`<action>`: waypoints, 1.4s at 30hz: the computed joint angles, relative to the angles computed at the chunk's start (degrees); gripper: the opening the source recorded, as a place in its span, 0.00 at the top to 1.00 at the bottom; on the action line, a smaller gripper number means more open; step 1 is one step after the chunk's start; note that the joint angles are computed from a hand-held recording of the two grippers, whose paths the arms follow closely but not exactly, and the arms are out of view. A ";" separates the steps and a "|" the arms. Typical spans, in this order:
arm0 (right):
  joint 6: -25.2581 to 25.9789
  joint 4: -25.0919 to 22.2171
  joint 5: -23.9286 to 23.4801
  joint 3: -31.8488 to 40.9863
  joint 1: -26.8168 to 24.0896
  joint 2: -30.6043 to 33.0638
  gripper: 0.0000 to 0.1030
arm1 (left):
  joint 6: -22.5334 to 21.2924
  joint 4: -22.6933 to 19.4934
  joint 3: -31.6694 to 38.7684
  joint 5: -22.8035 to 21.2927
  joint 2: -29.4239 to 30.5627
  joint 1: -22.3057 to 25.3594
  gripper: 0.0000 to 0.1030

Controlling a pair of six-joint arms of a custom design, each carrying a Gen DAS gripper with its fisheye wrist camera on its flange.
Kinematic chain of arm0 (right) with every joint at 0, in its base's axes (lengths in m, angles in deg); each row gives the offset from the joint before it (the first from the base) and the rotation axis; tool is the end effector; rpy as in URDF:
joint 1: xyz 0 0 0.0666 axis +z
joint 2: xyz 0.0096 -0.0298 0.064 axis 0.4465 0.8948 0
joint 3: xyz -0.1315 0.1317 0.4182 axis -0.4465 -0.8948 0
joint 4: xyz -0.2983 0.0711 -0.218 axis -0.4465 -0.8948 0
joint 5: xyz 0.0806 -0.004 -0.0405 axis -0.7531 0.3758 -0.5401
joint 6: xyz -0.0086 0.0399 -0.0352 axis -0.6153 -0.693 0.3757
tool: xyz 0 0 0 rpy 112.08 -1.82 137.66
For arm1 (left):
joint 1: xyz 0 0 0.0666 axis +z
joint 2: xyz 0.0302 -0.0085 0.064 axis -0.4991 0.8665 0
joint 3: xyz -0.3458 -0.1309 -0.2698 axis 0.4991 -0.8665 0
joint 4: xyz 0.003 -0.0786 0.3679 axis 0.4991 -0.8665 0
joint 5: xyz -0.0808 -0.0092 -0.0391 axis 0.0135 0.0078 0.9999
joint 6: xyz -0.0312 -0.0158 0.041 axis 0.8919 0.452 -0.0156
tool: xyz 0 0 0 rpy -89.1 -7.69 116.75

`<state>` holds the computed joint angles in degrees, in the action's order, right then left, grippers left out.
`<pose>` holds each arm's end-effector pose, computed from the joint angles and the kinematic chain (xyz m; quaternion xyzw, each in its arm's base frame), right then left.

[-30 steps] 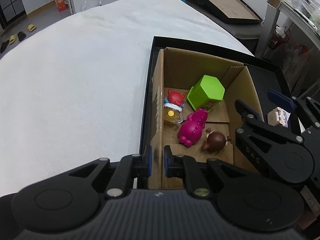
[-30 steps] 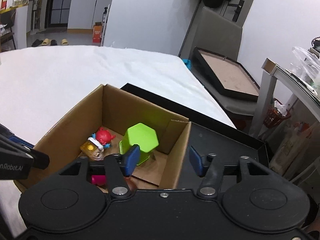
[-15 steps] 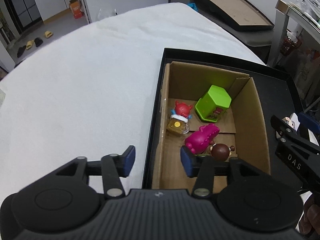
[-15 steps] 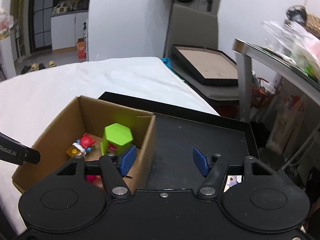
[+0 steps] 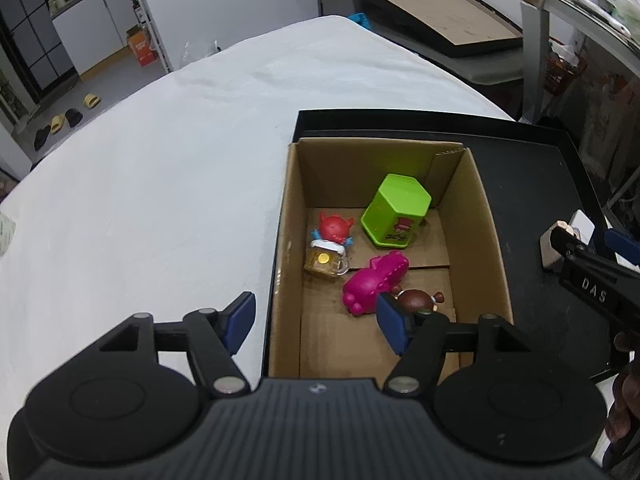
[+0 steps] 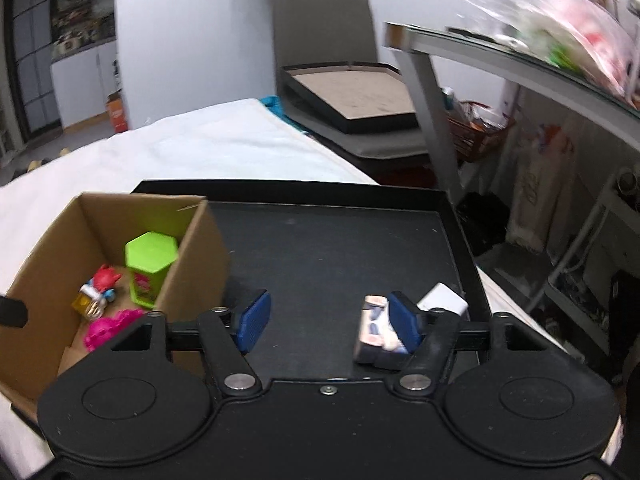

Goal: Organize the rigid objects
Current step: 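Move the right tool to the lavender cube figure and grasp it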

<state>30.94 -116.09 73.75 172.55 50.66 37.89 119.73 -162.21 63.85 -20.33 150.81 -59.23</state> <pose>0.5406 0.2349 0.4415 -0.0981 0.8934 0.0367 0.4368 0.5392 -0.2869 0.4999 -0.1038 0.9595 0.0735 0.2514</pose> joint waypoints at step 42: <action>-7.45 -8.61 -2.97 4.61 -4.69 6.31 0.57 | -0.93 -8.69 15.62 -3.05 11.40 -0.24 0.34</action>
<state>23.49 -124.70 70.77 177.16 45.97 44.20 118.80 -170.90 79.47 -23.38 162.21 -59.47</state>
